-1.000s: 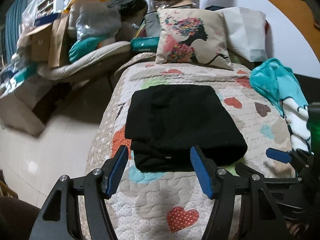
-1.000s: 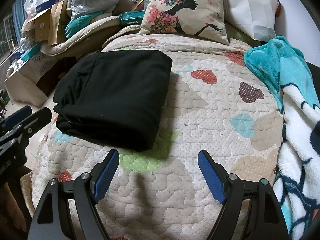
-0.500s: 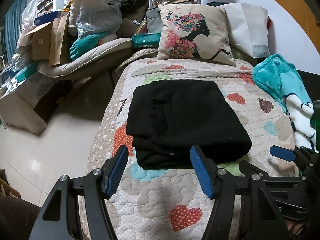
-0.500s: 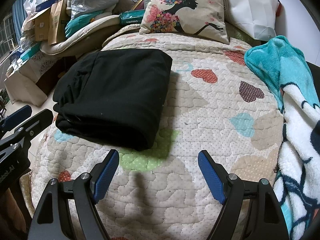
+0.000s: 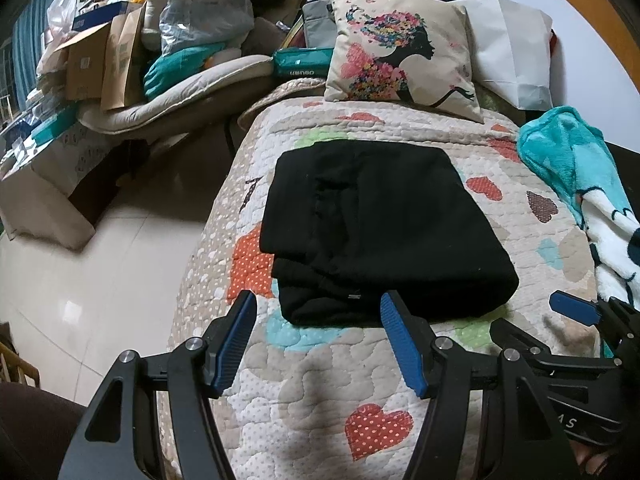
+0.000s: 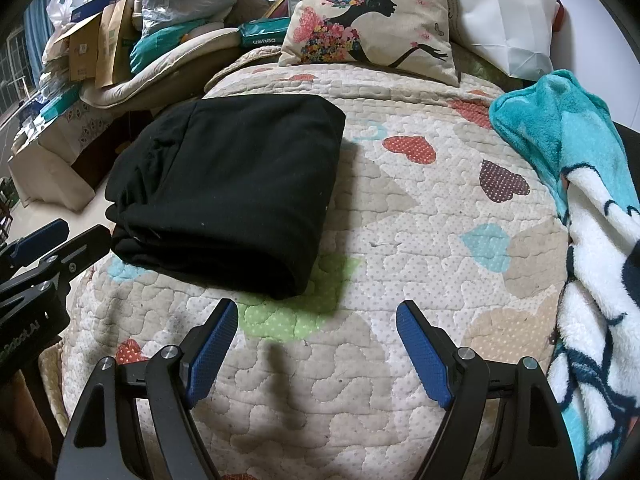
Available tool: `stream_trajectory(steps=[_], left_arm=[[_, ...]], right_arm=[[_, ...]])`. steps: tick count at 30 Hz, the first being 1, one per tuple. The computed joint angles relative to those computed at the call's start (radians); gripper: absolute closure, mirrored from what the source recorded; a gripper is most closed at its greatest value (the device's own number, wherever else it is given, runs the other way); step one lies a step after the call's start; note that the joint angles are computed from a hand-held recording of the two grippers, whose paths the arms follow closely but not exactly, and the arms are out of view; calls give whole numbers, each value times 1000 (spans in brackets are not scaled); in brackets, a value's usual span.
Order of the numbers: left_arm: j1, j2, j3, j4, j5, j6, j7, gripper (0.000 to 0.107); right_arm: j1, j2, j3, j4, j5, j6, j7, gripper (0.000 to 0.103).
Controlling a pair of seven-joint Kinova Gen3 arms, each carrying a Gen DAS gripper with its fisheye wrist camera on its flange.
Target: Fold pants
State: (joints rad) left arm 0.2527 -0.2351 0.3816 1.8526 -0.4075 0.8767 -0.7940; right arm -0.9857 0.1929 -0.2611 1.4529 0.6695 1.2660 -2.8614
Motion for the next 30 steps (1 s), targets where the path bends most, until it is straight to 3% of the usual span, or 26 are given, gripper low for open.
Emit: stream_trajectory(steps=[6, 13, 17, 21, 24, 30], left_arm=[[15, 12, -21, -7, 11, 13, 0, 44], [17, 23, -97, -14, 116, 20, -52, 44], [-83, 19, -88, -15, 238, 20, -127, 44], [-55, 22, -246, -43, 400, 48, -203, 44], [-31, 52, -359, -107, 508, 90, -264, 44], [-115, 173, -279, -285, 458, 115, -239, 44]], right_arm=[[-1, 3, -1, -4, 2, 3, -2, 17], [-1, -6, 2, 5, 9, -3, -5, 17], [24, -25, 3, -6, -9, -23, 5, 17], [79, -50, 6, -43, -56, -67, 58, 17], [100, -31, 17, -122, -76, -47, 152, 17], [142, 52, 48, -310, -121, -19, 375, 14]])
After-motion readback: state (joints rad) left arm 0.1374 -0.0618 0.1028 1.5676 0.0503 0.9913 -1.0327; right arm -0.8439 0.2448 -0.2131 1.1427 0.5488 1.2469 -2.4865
